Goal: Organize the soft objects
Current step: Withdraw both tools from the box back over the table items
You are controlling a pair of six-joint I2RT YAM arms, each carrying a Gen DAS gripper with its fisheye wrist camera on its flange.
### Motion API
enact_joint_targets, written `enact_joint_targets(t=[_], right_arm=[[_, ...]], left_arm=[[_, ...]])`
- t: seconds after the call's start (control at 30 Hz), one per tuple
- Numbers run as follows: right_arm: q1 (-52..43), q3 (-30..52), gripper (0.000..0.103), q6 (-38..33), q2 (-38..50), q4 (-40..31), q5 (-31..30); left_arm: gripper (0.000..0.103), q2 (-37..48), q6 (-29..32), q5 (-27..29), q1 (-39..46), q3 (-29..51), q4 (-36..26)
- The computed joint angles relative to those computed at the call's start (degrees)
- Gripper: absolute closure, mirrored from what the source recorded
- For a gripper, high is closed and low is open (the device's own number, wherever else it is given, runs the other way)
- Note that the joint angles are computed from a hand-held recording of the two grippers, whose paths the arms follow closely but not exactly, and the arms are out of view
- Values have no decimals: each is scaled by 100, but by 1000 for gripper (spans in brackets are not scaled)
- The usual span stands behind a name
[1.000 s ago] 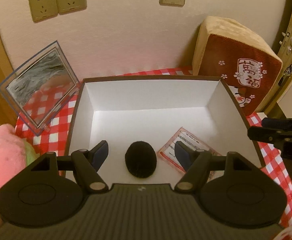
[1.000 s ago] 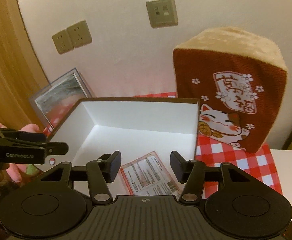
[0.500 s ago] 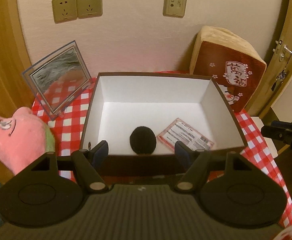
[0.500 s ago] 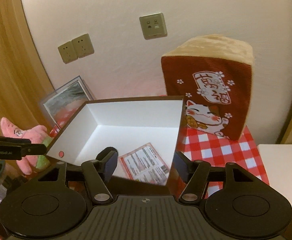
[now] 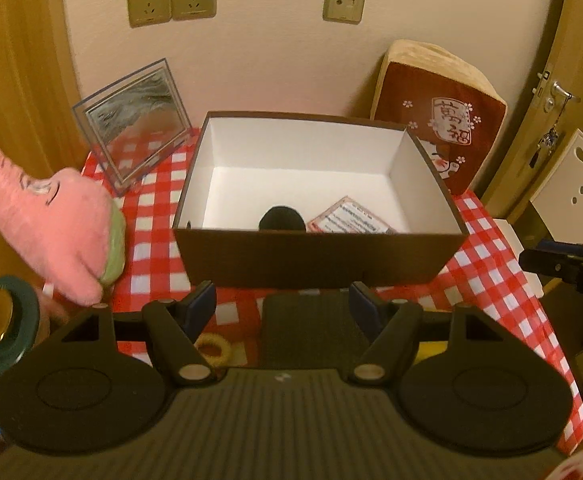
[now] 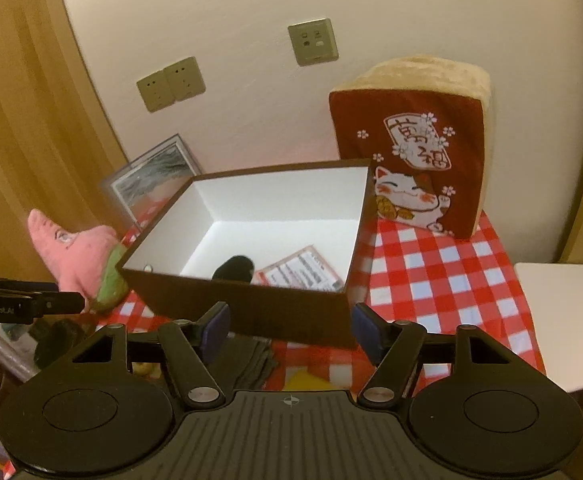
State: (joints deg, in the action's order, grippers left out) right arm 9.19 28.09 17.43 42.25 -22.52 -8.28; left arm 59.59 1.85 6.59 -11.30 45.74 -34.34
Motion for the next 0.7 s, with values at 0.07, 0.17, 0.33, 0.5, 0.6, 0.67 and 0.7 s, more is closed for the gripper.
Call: enact_joint_targets(t=[0.07,0.17,0.33,0.5,0.6,0.67,0.7], right_arm=[[137,-48,35,45,-202,-179,65],[405,-117,35,149,-442,-417,238],[807,-203,35,382,-756,-734,480],[1224,-289,35,593,-992,-989,713],[1481,-367,35,768,-1115,-1104,815],[1632,-427,35,877,-1138,-1147,846],[1705,-453,35,923,-1138,-1166,865]], left_arm=[[32,-200,-35,0,22,-107,-117],[32,-484,-71,-37,18,-263,-274],[32,-884,-117,-94,29,-484,-546],[32,-1213,-152,-158,73,-667,-778],[32,-1398,-150,-230,92,-775,-903],[32,-1492,-145,-230,127,-838,-978],[32,-1529,-132,-217,150,-870,-1011]])
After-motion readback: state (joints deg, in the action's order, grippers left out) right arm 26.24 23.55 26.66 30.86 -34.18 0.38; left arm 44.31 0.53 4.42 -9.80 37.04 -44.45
